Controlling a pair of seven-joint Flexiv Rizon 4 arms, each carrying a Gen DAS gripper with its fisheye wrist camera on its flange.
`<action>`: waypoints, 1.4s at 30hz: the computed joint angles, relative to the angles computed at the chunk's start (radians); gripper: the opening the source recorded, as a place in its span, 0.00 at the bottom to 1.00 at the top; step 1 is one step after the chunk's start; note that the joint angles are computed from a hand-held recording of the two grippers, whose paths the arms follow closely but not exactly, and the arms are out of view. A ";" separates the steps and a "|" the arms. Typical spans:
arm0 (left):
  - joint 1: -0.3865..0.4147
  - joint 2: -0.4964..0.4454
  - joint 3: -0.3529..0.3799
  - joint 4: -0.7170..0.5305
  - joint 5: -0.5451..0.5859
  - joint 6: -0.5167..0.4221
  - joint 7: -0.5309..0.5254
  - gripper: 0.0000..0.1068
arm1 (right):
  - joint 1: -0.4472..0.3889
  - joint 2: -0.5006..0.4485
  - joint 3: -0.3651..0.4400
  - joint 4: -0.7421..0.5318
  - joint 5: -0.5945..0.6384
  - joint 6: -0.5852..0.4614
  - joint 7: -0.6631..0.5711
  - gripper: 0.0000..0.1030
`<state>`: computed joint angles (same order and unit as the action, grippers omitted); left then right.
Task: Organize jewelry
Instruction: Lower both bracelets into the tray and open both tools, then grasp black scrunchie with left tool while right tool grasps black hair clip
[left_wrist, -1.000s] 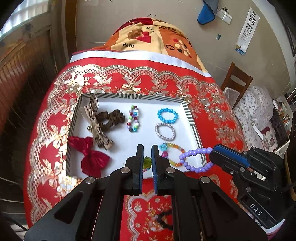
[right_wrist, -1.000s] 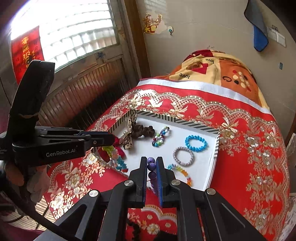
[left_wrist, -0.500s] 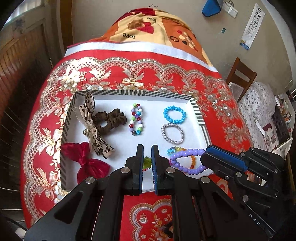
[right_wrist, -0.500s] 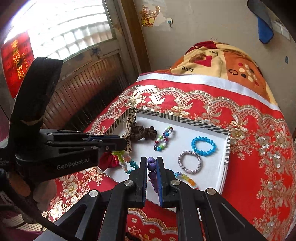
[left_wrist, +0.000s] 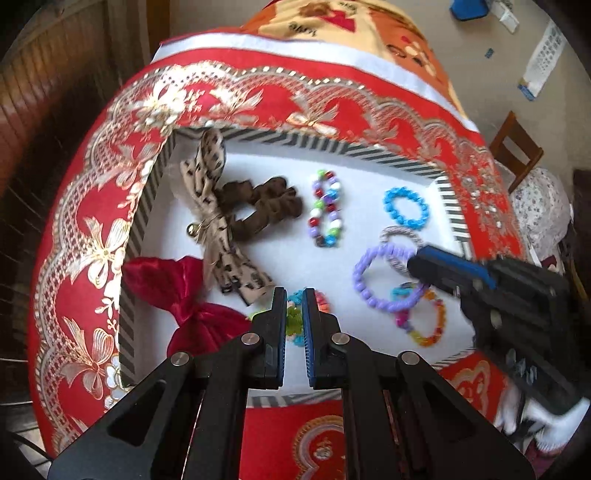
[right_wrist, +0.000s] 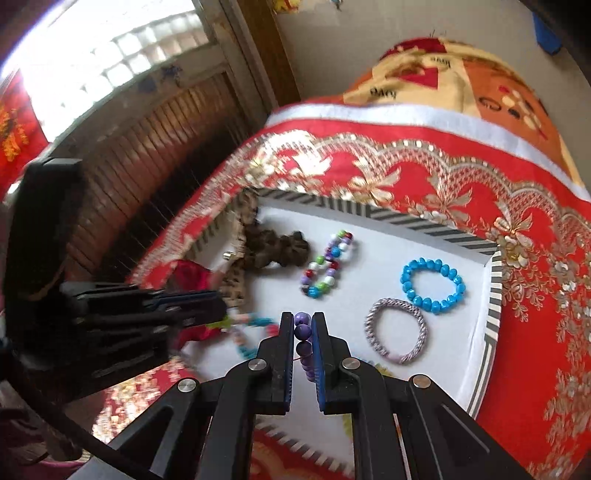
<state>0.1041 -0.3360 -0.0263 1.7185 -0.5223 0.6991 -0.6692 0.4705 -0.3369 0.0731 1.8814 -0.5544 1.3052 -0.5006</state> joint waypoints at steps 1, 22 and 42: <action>-0.001 -0.005 0.001 -0.002 0.005 0.003 -0.004 0.07 | -0.016 -0.017 0.010 -0.013 0.026 -0.002 -0.019 0.08; -0.023 -0.012 -0.009 0.050 0.035 0.151 -0.003 0.37 | 0.017 -0.025 -0.055 0.001 0.072 -0.006 0.006 0.23; -0.031 0.159 0.025 0.261 -0.014 0.261 0.094 0.37 | -0.021 0.182 0.033 0.199 -0.377 -0.086 0.510 0.37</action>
<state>0.0729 -0.1766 -0.0015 1.9796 -0.5368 0.9597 -0.5751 0.4492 -0.1547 0.1063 2.0807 -0.9317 1.2190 0.0093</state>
